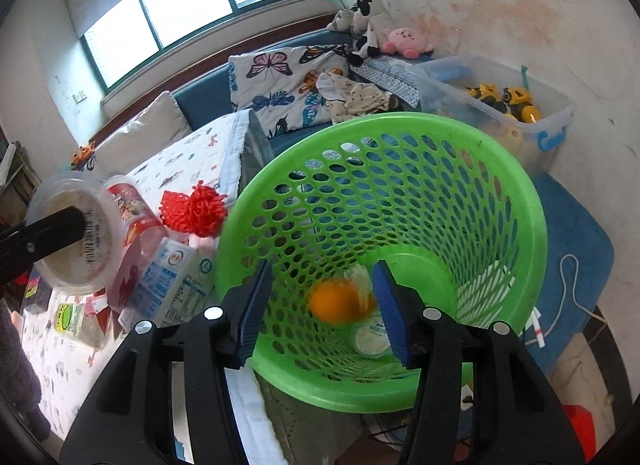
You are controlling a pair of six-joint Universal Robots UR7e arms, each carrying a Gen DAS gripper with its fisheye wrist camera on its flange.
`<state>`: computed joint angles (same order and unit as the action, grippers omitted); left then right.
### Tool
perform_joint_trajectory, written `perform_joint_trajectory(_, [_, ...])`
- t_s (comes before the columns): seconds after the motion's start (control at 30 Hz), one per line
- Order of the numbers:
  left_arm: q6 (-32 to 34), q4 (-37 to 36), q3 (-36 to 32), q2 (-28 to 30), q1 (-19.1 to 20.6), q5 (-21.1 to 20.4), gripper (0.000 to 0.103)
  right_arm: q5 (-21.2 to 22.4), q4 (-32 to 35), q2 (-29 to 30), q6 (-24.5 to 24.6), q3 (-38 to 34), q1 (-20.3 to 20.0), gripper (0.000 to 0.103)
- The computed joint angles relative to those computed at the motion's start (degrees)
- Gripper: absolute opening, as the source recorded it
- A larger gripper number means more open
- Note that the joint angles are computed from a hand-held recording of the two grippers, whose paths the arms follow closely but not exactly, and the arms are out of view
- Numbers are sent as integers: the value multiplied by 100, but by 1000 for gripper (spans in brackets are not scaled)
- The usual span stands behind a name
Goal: Collect trash
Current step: 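Drop the orange peel into the basket with the right gripper while the left carries the cup there, then lower the dome cup into the green basket and open the left gripper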
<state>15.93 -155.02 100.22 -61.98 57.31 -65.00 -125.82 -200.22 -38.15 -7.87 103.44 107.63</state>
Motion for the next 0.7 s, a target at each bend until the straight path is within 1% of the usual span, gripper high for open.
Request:
perform_joint_trajectory(0.17, [18, 93, -213, 254, -16, -58, 33, -52, -111, -69, -13, 103, -1, 59])
perform_joint_trajectory(0.23, [7, 169, -301, 357, -25, -80, 33, -48, -202, -106, -15, 178, -3, 63])
perform_joint_trajectory(0.37, [-36, 250, -425, 542, -37, -58, 33, -8, -363, -183, 24, 332, 0, 68])
perform_joint_trajectory(0.47, [-117, 332, -502, 652, -26, -25, 33, -57, -490, -215, 11, 412, 19, 68])
perform_joint_trajectory(0.7, [-176, 432, -580, 760, 2, 5, 33, 21, -678, -338, 38, 562, -19, 68])
